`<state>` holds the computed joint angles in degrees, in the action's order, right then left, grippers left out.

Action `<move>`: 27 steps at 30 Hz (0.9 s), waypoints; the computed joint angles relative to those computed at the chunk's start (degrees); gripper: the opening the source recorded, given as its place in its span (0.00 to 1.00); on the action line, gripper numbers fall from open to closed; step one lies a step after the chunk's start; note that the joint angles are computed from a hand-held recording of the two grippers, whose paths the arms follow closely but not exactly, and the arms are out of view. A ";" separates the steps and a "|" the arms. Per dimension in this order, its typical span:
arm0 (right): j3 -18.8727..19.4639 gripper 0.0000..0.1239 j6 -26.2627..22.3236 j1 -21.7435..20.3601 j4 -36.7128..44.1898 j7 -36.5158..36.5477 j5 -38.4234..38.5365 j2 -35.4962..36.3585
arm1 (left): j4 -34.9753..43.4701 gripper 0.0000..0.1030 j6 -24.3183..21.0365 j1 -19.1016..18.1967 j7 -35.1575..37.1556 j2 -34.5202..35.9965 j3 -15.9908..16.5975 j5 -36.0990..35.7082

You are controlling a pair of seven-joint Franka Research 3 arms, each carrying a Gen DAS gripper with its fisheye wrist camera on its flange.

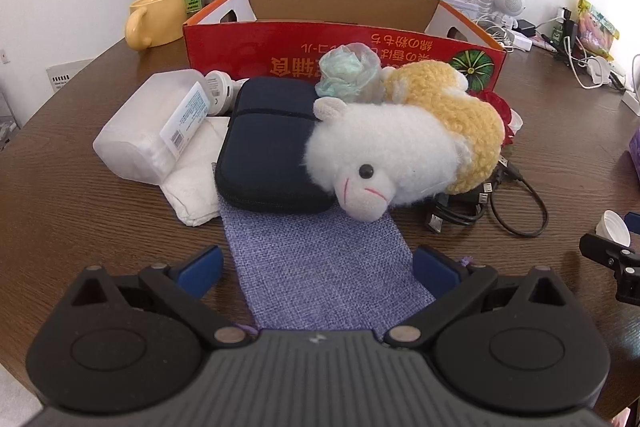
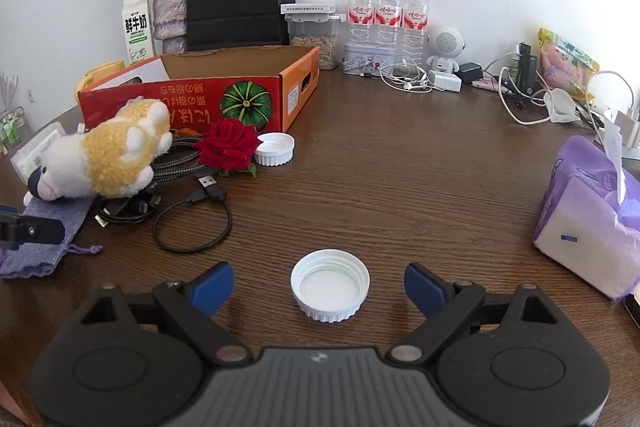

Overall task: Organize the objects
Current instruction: 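Grasp the purple cloth pouch with the left gripper while the right gripper grasps a white bottle cap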

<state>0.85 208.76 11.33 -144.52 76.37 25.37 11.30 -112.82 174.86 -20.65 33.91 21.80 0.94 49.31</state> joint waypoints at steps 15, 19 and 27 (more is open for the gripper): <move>1.67 0.39 3.52 -5.97 -0.66 10.75 -14.19 1.43 | 2.44 0.99 -3.66 -1.37 -5.95 1.20 0.29 5.45; 1.56 0.32 4.53 -6.25 -1.19 12.57 -15.99 1.43 | 1.56 0.79 -1.69 -1.46 -7.41 0.44 0.85 8.35; 2.13 0.32 4.52 -5.75 -2.81 15.76 -18.02 -0.03 | 0.26 0.23 1.93 -2.85 -19.88 -1.27 4.46 22.65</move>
